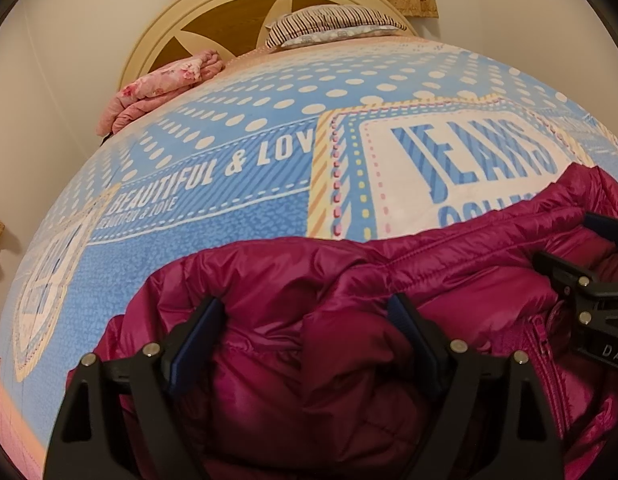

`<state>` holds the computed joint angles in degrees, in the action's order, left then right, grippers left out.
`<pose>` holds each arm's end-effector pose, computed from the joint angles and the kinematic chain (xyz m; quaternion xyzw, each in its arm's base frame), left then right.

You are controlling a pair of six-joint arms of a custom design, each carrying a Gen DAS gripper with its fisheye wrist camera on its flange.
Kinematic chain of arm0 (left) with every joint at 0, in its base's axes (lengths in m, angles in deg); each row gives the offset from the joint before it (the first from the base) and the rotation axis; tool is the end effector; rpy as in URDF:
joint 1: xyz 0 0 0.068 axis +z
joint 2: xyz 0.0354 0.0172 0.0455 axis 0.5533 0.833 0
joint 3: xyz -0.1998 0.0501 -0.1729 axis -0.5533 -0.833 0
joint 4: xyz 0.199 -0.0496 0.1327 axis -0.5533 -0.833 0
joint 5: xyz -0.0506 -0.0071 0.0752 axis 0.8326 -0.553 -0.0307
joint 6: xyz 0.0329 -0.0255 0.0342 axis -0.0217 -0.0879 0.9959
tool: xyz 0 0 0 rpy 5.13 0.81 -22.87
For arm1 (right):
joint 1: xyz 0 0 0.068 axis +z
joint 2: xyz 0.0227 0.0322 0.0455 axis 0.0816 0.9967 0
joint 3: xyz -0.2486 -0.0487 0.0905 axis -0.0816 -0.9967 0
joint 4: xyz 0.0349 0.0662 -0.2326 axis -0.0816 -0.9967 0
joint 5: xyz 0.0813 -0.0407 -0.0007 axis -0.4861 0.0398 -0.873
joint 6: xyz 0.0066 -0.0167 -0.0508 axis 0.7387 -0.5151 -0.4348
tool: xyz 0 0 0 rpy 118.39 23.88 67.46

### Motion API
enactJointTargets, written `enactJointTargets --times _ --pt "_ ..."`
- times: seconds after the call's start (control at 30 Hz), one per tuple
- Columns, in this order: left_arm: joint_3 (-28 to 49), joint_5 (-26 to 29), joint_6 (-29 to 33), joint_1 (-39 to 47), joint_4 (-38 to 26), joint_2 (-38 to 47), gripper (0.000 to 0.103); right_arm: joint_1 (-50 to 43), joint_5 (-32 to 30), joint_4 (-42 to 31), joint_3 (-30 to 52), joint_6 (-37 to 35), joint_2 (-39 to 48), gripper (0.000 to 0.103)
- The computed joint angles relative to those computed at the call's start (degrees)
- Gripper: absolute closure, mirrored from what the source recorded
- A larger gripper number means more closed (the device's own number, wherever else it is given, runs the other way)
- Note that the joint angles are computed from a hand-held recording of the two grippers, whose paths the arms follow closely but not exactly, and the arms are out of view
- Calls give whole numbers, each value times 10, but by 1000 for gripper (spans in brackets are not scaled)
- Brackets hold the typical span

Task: Fold large clothes
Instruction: 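Press both tools down on the folded jacket to flatten the fold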

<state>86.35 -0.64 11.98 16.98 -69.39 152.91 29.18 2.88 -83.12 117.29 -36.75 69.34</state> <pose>0.3695 -0.1130 0.1504 0.3264 0.8731 -0.0153 0.3619 0.2407 0.0903 0.1451 0.1896 0.9247 -0.0957 0.3158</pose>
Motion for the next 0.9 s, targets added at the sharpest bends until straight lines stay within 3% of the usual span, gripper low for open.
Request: enactJointTargets --times 0.9 --pt "7 -3 -6 0 -3 4 12 0 2 2 0 2 2 22"
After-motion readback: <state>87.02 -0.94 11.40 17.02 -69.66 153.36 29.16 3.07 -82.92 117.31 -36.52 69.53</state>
